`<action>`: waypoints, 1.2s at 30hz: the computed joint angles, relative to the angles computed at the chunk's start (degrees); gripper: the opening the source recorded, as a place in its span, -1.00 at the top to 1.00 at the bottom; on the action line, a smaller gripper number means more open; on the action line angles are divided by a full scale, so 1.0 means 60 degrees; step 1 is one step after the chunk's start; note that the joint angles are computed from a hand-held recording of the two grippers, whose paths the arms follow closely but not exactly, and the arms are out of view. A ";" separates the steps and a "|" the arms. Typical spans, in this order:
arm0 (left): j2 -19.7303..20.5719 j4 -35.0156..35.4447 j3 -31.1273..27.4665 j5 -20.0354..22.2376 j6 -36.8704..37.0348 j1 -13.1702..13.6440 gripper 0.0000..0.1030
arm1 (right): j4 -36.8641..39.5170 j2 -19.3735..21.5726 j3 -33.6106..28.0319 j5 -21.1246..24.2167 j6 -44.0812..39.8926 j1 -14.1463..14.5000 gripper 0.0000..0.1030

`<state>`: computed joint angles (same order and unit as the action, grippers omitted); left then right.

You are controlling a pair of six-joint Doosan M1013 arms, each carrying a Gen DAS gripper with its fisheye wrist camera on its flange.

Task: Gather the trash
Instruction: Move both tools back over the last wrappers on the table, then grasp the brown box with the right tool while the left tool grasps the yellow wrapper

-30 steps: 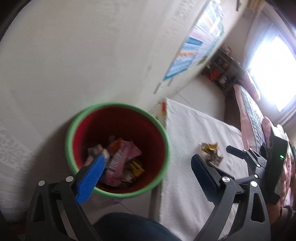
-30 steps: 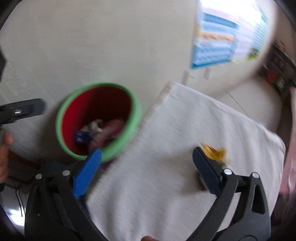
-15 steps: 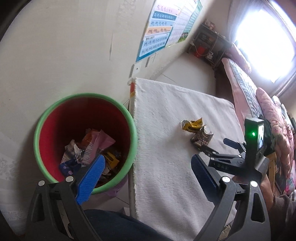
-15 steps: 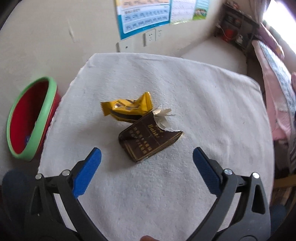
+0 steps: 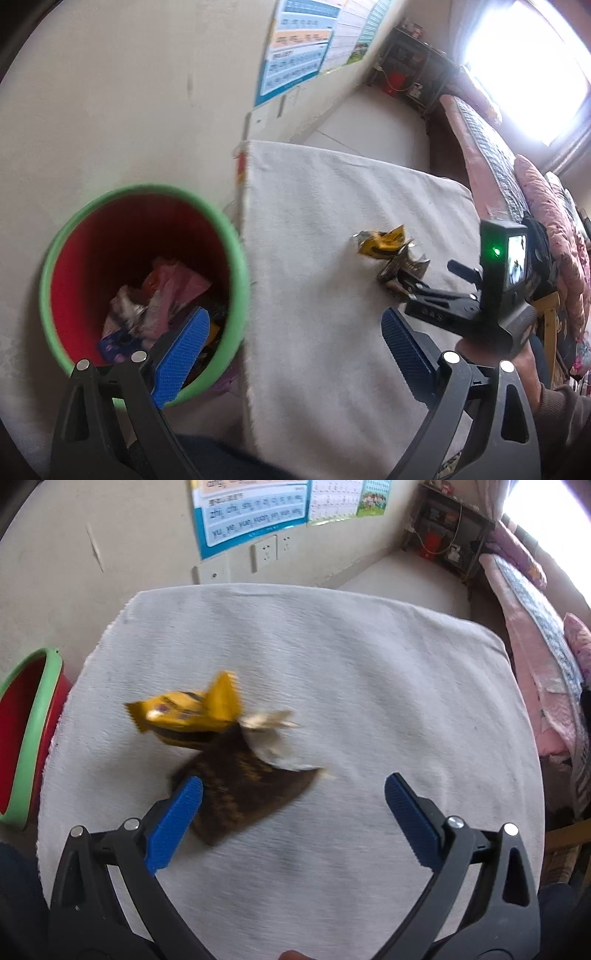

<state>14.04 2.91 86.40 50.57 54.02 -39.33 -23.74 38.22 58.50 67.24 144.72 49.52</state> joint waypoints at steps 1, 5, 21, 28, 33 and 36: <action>0.0133 -0.0102 -0.0129 -0.0039 0.0139 -0.0008 -0.75 | 0.0085 -0.0141 0.0230 -0.0102 -0.0023 -0.0061 -0.79; 0.0643 -0.0445 -0.0708 -0.0117 0.0860 -0.0070 -0.75 | -0.0138 -0.0510 0.0730 -0.0341 -0.0278 -0.0170 -0.63; 0.0843 -0.0592 -0.0937 0.0139 0.1063 -0.0028 -0.75 | 0.0626 0.0187 -0.0340 -0.0378 -0.0173 0.0153 -0.81; 0.0742 -0.0619 -0.0729 0.0064 0.1110 0.0072 -0.75 | 0.0251 0.0397 -0.0457 -0.0209 -0.0604 0.0135 -0.65; 0.0922 -0.0947 -0.0845 -0.0121 0.1407 0.0060 -0.75 | 0.0428 -0.0169 0.0433 -0.0564 -0.0589 -0.0146 -0.63; 0.1120 -0.1174 -0.1061 -0.0172 0.1685 0.0005 -0.75 | 0.0558 -0.0432 0.0863 -0.0764 -0.0692 -0.0317 -0.63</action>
